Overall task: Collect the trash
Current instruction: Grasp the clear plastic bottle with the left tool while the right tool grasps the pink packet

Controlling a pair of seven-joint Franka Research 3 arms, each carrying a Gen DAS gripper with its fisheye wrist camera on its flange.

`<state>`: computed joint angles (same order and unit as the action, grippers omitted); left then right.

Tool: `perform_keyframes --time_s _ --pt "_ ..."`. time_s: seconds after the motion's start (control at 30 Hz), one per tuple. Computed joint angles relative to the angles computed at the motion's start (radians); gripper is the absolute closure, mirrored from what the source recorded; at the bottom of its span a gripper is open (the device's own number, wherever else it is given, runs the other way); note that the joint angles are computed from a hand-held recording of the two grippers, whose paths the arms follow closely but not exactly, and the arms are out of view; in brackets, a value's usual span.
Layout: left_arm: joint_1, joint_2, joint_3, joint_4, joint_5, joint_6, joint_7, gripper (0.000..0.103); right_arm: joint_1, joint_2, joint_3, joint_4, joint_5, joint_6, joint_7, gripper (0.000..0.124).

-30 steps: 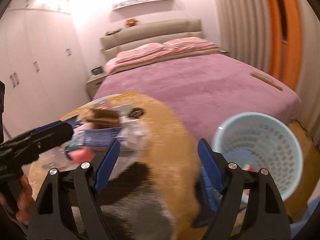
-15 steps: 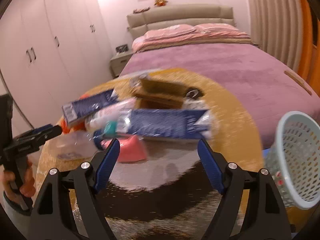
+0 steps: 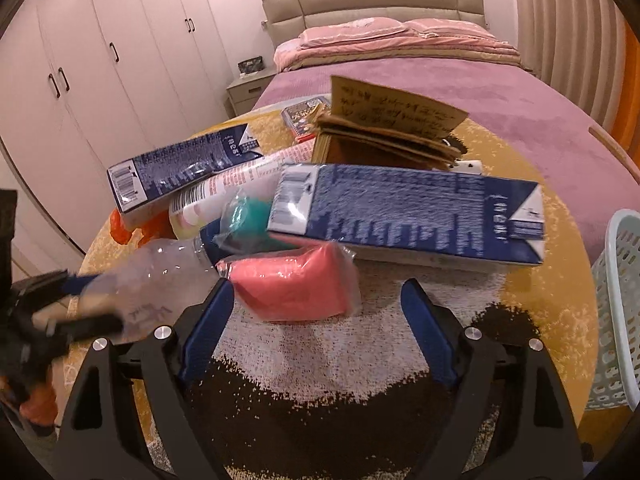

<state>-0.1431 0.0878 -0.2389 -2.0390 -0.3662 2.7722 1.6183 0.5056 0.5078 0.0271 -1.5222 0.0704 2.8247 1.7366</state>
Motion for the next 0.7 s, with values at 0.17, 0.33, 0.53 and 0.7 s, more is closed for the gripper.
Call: perform_keyframes --time_s 0.17,0.33,0.53,0.7 --pt "-0.027 0.002 0.01 0.0 0.132 -0.012 -0.098 0.021 0.006 0.043 -0.001 0.072 -0.003 -0.035 0.003 0.041" --pt "-0.036 0.053 0.02 0.048 0.277 -0.017 -0.241 0.031 0.027 0.079 -0.018 0.132 -0.03 -0.075 0.01 0.041" --pt "-0.046 0.077 0.019 0.072 0.393 -0.009 -0.37 0.041 -0.002 0.109 0.019 0.184 0.002 -0.136 -0.028 0.072" --pt "-0.047 0.045 0.008 0.028 0.413 0.029 -0.406 0.051 -0.014 0.061 0.031 0.104 0.028 -0.082 -0.056 0.073"
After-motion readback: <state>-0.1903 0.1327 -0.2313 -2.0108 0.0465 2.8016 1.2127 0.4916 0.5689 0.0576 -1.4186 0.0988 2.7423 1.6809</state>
